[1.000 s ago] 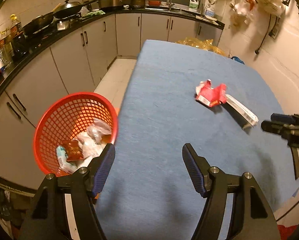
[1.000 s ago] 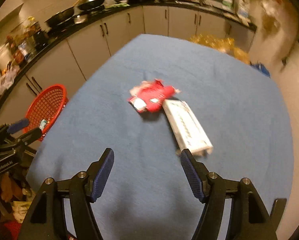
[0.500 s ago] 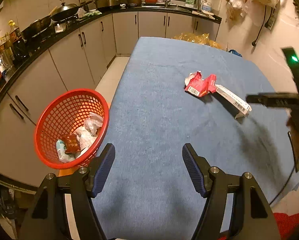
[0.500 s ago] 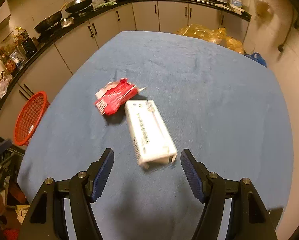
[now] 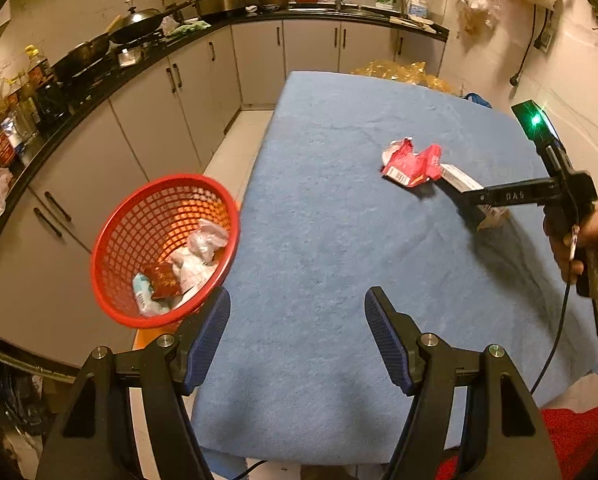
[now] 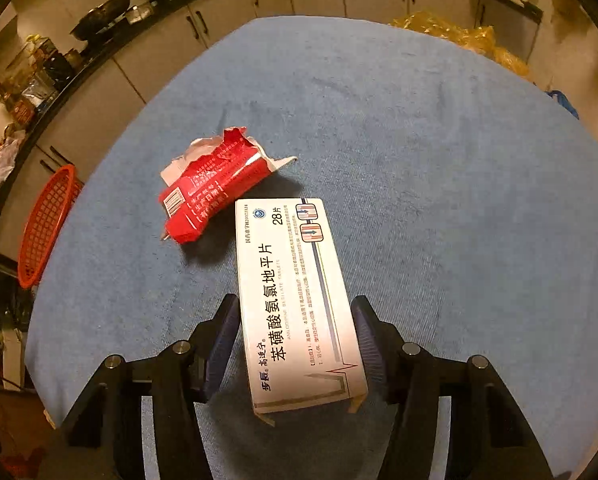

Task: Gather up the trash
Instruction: 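Grasp the white medicine box with the right tool while the left tool approaches the red wrapper, then grasp the red wrapper with the left tool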

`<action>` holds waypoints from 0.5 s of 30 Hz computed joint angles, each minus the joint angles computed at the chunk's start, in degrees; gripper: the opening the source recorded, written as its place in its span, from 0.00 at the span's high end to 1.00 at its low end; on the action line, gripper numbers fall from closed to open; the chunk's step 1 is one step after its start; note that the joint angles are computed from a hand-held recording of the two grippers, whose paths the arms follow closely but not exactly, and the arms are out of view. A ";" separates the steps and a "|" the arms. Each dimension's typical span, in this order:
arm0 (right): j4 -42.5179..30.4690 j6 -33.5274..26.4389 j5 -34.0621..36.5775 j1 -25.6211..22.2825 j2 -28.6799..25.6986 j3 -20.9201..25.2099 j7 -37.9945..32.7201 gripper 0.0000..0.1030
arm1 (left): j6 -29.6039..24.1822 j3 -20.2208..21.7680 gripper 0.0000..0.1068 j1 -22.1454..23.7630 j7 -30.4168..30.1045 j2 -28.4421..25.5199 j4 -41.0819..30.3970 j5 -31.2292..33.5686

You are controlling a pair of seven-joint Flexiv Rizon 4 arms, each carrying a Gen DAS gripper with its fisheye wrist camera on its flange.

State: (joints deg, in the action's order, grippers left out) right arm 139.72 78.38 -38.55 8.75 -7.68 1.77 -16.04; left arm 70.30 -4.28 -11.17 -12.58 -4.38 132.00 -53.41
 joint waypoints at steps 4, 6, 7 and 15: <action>1.84 -0.46 -1.93 0.50 2.54 0.54 4.34 0.45 | -2.28 -0.98 0.35 -0.72 -1.08 -0.76 -1.85 1.42; 2.92 -2.25 -3.23 0.56 4.76 1.80 6.92 0.45 | -3.68 -1.91 0.35 -1.51 -1.06 -1.32 -3.04 1.71; 3.85 -3.81 -4.42 0.59 6.35 2.71 8.81 0.45 | -3.93 -2.40 0.35 -2.01 -0.91 -1.58 -3.39 1.40; 9.69 -13.09 3.88 1.11 18.95 10.80 13.00 0.45 | -6.17 -6.09 0.35 -5.17 -6.69 -10.39 -11.89 6.56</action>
State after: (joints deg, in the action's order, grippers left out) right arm 149.41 65.29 -34.67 9.86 11.27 12.57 -3.05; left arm 64.13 -10.37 -16.34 -19.27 -14.77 120.11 -46.85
